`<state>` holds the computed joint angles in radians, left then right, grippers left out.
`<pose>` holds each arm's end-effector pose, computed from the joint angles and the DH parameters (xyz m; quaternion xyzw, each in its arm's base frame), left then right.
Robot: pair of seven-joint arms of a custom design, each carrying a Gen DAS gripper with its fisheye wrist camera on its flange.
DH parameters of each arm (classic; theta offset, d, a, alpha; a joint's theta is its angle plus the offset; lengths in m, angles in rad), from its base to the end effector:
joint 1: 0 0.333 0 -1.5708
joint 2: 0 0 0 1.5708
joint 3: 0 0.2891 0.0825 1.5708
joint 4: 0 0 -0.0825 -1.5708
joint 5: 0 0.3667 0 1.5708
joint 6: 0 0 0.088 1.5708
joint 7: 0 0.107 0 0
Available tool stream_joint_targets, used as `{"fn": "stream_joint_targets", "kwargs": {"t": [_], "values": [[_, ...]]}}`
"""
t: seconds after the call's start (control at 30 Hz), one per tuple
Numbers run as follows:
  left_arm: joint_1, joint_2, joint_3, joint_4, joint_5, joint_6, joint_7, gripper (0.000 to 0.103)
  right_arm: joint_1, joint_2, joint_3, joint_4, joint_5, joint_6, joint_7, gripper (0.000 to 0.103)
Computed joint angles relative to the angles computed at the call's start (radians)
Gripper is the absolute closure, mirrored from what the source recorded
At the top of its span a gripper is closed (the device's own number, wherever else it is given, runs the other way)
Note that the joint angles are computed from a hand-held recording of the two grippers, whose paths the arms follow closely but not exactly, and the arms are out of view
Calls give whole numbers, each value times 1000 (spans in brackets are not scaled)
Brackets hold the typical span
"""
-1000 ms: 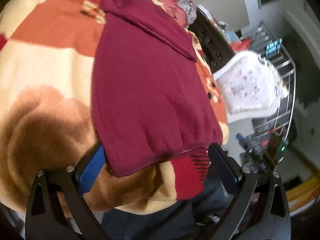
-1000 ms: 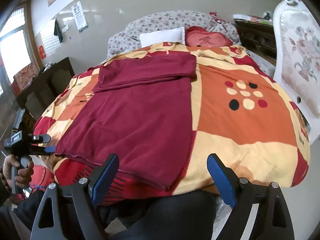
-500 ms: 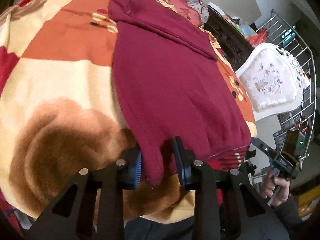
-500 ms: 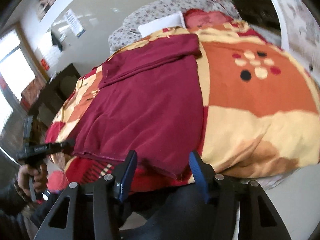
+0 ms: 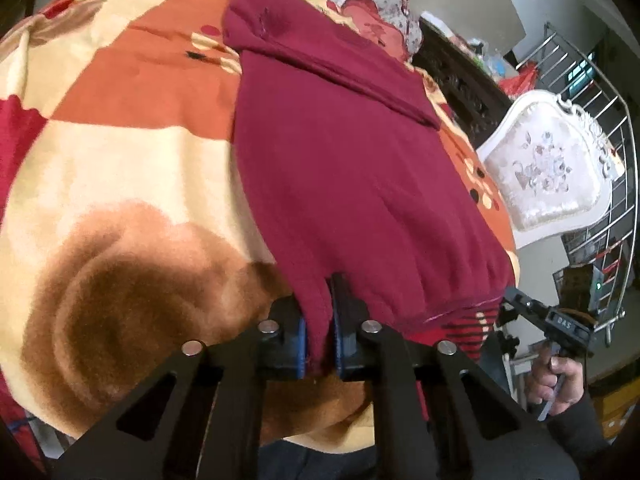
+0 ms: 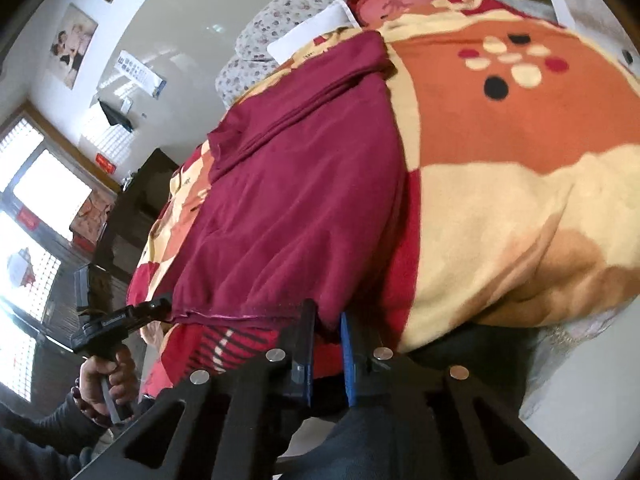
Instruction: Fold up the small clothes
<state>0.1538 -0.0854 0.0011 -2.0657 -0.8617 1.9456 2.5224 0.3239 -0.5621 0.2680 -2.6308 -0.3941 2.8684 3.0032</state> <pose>0.5220 0.0298 0.4693 0.4907 -0.7810 0.3720 0.1041 0.3309 0.2560 0.4923 -0.4727 0.7817 -0.1062 0.3927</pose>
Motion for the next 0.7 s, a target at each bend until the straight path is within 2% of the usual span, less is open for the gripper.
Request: {"fn": "stream_joint_targets", "kwargs": {"t": [0.1,0.23,0.4,0.53,0.7], "values": [[2,-17,7,-13,-28,6,12,97,3,-13,16,38,-22,-81,-32,95],[12,-44,28,-14,-77,-6,33,97,0,-39,34,58,-49,-112,-19,95],[37,-32,54,28,-118,-51,23,97,28,-68,37,67,-50,-114,-21,95],[55,-37,61,41,-133,-72,23,98,40,-64,43,80,-44,-84,-18,95],[58,-32,56,50,-149,-106,2,98,20,-97,42,67,-51,-72,1,95]]}}
